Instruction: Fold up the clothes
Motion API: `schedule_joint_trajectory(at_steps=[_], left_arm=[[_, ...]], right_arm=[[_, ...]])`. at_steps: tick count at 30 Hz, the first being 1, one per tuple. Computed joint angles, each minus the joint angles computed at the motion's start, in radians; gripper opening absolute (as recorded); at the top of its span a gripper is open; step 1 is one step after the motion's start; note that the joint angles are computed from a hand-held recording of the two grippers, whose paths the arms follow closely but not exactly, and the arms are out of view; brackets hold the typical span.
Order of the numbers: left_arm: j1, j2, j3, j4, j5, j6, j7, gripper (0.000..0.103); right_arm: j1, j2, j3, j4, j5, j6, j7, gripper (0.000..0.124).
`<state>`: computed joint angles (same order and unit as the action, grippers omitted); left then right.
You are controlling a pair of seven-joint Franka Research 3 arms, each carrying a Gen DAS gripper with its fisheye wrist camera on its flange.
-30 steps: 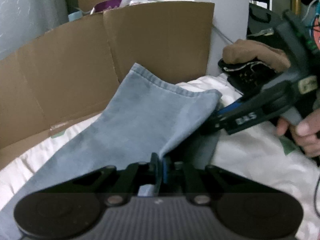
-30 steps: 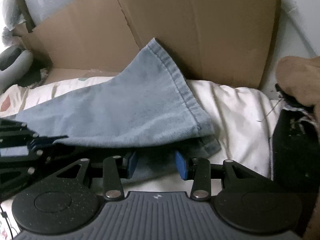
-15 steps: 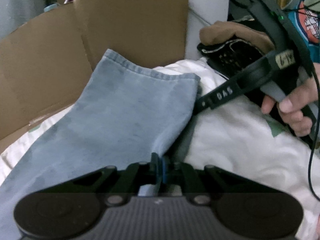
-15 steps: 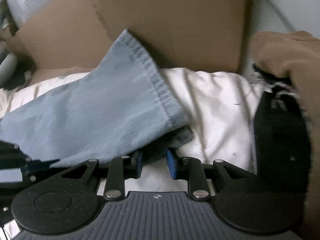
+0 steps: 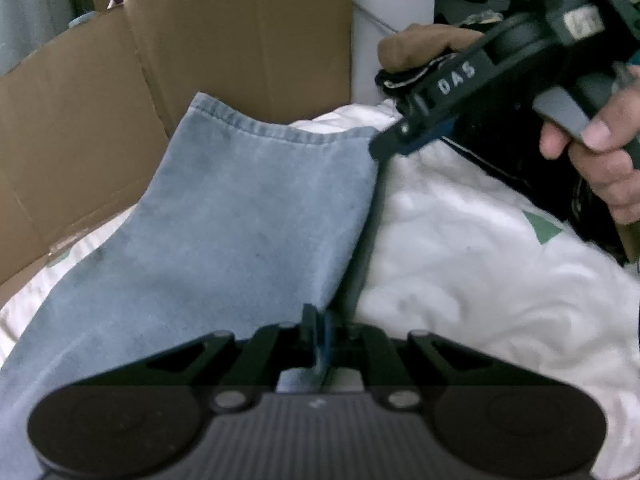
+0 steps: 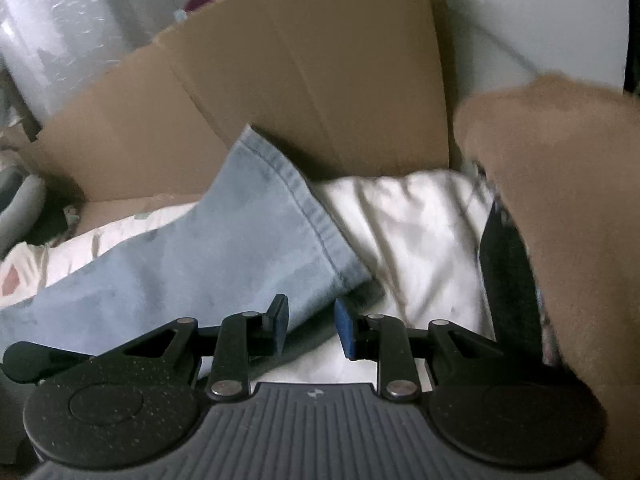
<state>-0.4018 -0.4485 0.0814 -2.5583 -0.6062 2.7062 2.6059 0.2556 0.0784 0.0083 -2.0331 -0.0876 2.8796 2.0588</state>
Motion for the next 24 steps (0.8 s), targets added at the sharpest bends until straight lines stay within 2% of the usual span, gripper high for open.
schedule_joint_trajectory(at_steps=[1, 4, 9, 11, 13, 16, 18, 24], left_arm=[[0.001, 0.002, -0.002, 0.001, 0.000, -0.001, -0.004, 0.003], [0.008, 0.008, -0.005, 0.010, 0.004, -0.018, -0.021, 0.007], [0.040, 0.018, -0.007, 0.051, -0.016, -0.112, -0.059, 0.018], [0.050, 0.010, -0.015, 0.048, -0.015, -0.125, -0.051, 0.034], [0.060, 0.000, -0.023, 0.042, -0.008, -0.135, -0.050, 0.043], [0.076, -0.016, -0.033, 0.033, 0.014, -0.147, -0.069, 0.051], [0.092, -0.027, -0.036, 0.030, 0.037, -0.163, -0.100, 0.056], [0.166, -0.079, -0.032, 0.047, 0.131, -0.271, -0.231, 0.060]], right_arm=[[0.013, 0.002, -0.014, 0.002, -0.062, 0.011, 0.040, 0.032], [0.001, 0.033, 0.005, 0.034, 0.003, 0.000, -0.022, 0.032], [0.040, 0.096, -0.023, 0.105, -0.074, -0.048, -0.050, 0.032], [0.056, 0.112, -0.039, 0.130, -0.119, -0.118, -0.043, 0.031], [0.059, 0.110, -0.041, 0.122, -0.139, -0.126, -0.053, 0.030], [0.075, 0.100, -0.050, 0.128, -0.193, -0.168, -0.013, 0.030], [0.068, 0.083, -0.043, 0.122, -0.190, -0.190, -0.001, 0.031], [0.012, 0.010, 0.003, 0.053, -0.026, -0.137, -0.126, 0.037]])
